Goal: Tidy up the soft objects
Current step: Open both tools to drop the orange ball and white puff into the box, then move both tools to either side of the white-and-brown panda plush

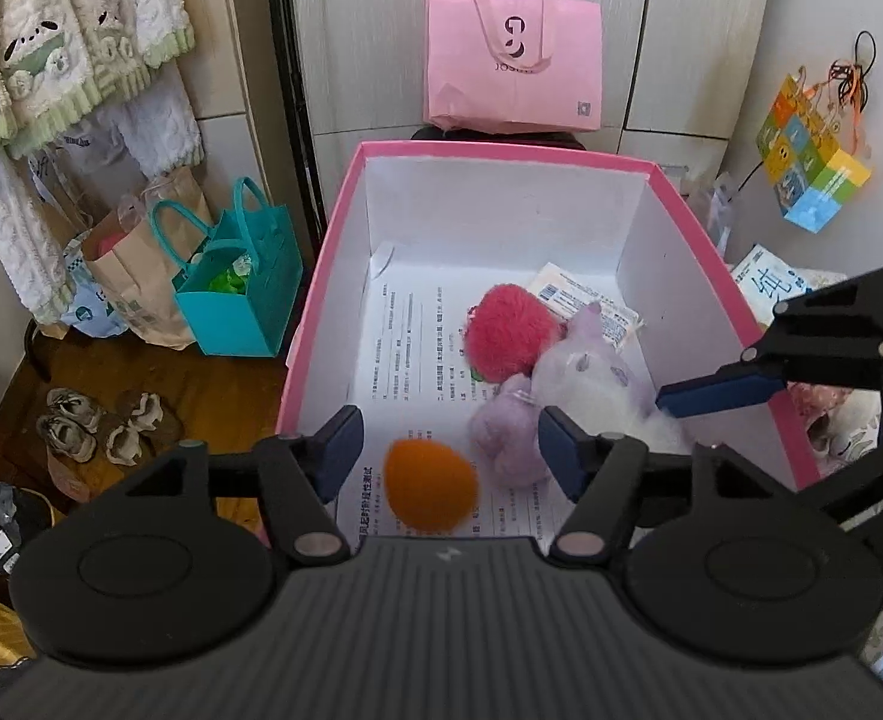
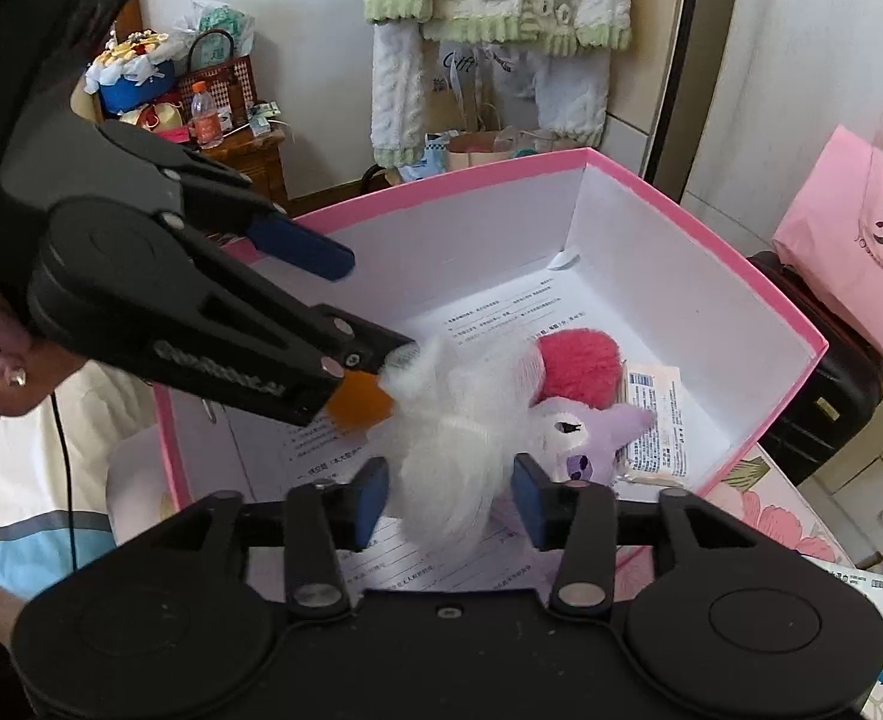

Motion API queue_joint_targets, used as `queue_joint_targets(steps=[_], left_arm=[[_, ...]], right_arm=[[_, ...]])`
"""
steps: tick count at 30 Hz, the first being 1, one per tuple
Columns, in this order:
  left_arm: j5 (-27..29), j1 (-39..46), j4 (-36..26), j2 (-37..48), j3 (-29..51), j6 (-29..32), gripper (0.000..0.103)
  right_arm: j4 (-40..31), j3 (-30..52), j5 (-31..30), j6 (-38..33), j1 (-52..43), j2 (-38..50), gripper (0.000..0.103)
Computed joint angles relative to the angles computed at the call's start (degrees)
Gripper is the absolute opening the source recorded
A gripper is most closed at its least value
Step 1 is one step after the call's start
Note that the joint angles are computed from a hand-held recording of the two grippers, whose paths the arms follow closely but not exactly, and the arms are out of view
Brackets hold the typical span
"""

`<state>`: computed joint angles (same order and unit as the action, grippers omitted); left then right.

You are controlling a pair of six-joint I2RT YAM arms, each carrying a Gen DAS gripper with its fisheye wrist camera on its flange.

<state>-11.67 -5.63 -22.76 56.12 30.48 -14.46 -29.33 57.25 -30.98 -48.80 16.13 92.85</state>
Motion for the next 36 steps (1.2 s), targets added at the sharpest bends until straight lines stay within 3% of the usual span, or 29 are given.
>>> queue_joint_targets(steps=[6, 13, 21, 25, 29, 33, 36], left_arm=[[1.27, 0.94, -3.13, -6.35, -1.29, 0.02, 0.066], [-0.99, -1.8, -13.36, -18.09, 0.04, -0.61, 0.067], [-8.82, -17.97, -28.59, -27.09, 5.28, -7.71, 0.07], [-17.2, -33.59, -36.57, -27.81, 8.76, -17.37, 0.072], [-24.54, -50.54, -45.71, -25.52, 13.05, -31.14, 0.073], [-31.28, -68.56, -54.96, -19.93, 16.6, -49.04, 0.074], [-33.53, -76.89, -57.83, -15.27, 17.81, -57.43, 0.075]], right_arm=[[0.85, -2.36, -3.12, 1.42, -2.3, -3.02, 0.061], [-3.33, -5.46, -8.32, 0.36, -8.22, -10.8, 0.061], [-12.3, -7.9, -12.77, -4.89, -15.86, -21.71, 0.063], [-21.77, -6.9, -16.95, -12.86, -22.98, -24.91, 0.065], [-31.39, -5.44, -19.56, -22.25, -30.04, -26.7, 0.066], [-42.61, -3.68, -21.66, -36.99, -39.66, -26.53, 0.067], [-49.75, -2.67, -22.19, -48.23, -47.52, -24.89, 0.069]])
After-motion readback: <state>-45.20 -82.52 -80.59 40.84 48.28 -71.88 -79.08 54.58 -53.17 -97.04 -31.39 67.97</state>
